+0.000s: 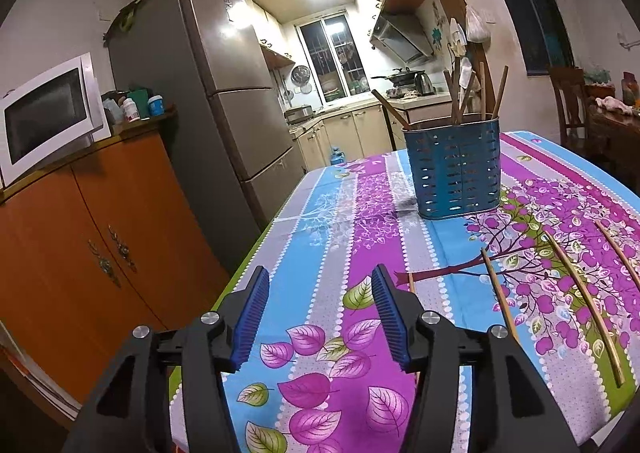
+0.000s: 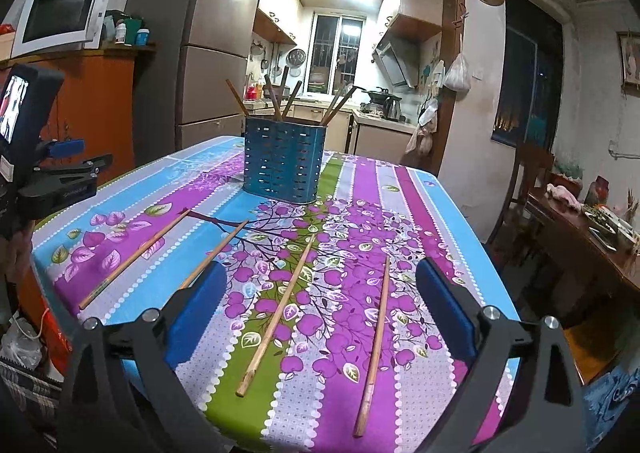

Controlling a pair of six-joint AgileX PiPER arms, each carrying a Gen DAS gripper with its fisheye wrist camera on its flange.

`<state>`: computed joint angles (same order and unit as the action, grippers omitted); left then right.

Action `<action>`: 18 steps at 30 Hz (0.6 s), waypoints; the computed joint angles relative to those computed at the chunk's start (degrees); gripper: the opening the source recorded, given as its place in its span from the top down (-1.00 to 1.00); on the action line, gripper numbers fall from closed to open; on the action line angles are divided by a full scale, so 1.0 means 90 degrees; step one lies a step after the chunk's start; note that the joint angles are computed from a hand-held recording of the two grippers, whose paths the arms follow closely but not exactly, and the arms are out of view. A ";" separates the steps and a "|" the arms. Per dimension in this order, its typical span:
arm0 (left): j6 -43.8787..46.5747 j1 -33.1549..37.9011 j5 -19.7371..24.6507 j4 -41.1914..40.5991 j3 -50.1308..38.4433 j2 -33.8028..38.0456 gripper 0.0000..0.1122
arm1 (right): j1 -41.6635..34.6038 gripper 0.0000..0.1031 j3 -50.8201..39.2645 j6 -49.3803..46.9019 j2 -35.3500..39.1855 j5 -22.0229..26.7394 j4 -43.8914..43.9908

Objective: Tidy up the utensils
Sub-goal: 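Move both open tools back down toward the chopsticks on the tablecloth, then close the left tool on a chopstick while the right tool grasps another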

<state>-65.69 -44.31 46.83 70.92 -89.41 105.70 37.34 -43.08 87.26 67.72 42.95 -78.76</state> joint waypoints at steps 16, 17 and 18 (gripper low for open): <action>-0.2774 -0.0117 -0.2575 0.2216 0.3252 -0.1538 -0.24 | 0.0142 -0.89 0.1127 0.0528 -0.0789 0.0089 0.0549; -0.3094 -0.0204 -0.2529 0.2552 0.3496 -0.1631 -0.25 | 0.0431 -0.89 0.1204 0.0581 -0.0752 0.0266 0.0573; -0.3448 -0.0288 -0.2446 0.2876 0.3703 -0.1692 -0.25 | 0.0714 -0.89 0.1249 0.0704 -0.0687 0.0485 0.0528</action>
<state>-96.73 -46.91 24.82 96.80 -56.08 90.48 43.76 -31.84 93.60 61.54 47.31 -74.00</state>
